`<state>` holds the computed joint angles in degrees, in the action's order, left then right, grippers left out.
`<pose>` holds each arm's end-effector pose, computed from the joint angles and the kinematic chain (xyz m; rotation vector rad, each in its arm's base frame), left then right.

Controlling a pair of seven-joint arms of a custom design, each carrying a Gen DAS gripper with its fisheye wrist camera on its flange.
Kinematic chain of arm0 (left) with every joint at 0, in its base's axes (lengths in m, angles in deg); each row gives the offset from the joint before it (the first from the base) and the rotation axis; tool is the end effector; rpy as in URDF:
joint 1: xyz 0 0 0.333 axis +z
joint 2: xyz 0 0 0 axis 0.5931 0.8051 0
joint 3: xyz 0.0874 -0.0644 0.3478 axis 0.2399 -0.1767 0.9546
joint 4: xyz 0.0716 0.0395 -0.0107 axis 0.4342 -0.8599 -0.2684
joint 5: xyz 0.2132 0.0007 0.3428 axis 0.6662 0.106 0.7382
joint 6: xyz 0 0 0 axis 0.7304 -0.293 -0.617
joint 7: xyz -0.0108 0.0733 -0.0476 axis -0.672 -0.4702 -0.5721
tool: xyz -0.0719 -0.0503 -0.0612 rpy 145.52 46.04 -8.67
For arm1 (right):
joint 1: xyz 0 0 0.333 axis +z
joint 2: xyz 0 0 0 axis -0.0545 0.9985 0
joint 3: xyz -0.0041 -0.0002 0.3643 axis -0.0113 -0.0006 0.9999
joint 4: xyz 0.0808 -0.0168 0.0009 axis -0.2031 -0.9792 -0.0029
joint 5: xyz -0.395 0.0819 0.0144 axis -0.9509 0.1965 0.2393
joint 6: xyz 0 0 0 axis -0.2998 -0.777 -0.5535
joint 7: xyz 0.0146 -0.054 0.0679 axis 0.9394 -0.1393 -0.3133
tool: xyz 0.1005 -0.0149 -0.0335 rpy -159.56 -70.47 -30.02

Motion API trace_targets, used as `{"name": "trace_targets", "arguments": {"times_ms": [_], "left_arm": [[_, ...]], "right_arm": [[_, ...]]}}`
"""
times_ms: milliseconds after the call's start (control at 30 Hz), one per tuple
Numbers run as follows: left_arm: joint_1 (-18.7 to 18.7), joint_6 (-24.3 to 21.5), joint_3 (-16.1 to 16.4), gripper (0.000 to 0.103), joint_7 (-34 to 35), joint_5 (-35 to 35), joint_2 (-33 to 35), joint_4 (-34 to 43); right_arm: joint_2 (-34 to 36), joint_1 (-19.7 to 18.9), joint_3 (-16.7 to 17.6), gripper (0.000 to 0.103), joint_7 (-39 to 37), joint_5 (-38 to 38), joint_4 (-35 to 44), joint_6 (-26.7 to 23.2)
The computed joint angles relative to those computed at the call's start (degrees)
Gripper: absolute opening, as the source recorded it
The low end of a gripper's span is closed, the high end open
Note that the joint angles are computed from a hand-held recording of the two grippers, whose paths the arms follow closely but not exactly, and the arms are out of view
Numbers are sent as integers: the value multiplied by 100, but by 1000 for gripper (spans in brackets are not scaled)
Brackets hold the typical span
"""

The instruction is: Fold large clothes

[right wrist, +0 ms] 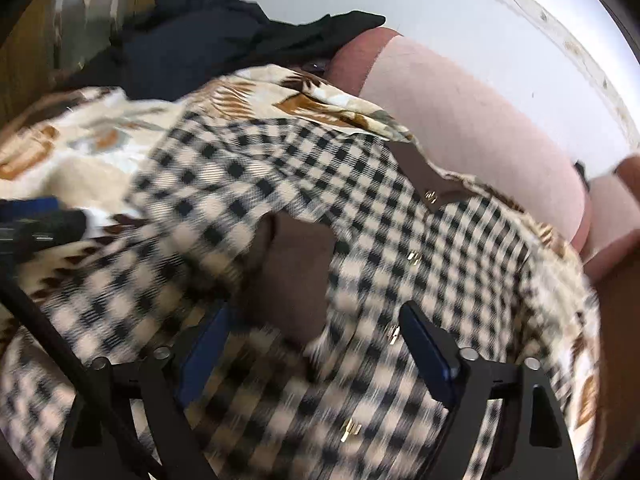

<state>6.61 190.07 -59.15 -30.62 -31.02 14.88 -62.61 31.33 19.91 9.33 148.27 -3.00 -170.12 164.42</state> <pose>0.6834 -0.3428 0.3990 -2.0194 1.8091 -0.9194 0.7069 0.2651 0.3961 -2.1911 1.5086 -0.8571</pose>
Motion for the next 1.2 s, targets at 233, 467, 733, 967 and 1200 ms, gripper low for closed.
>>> {"name": "trace_targets", "arguments": {"times_ms": [233, 467, 733, 967, 1200], "left_arm": [[301, -221, -293, 64, 30, -333, 177, 235], [304, -465, -352, 64, 139, -441, 309, 443], [331, -724, -470, 64, 177, -412, 412, 651], [317, -825, -485, 64, 217, -350, 437, 708], [387, -767, -474, 64, 112, -436, 404, 664]], "right_arm": [[-211, -711, 158, 4, 177, 1314, -8, 53], [-296, -615, -828, 0, 1971, 568, -150, -648], [-706, -2287, 1012, 63, -36, 2482, -1010, 429], [118, -2062, 1296, 64, -1072, 3290, -14, 135], [434, -2290, 1755, 4, -1946, 4386, 421, -74]]}}
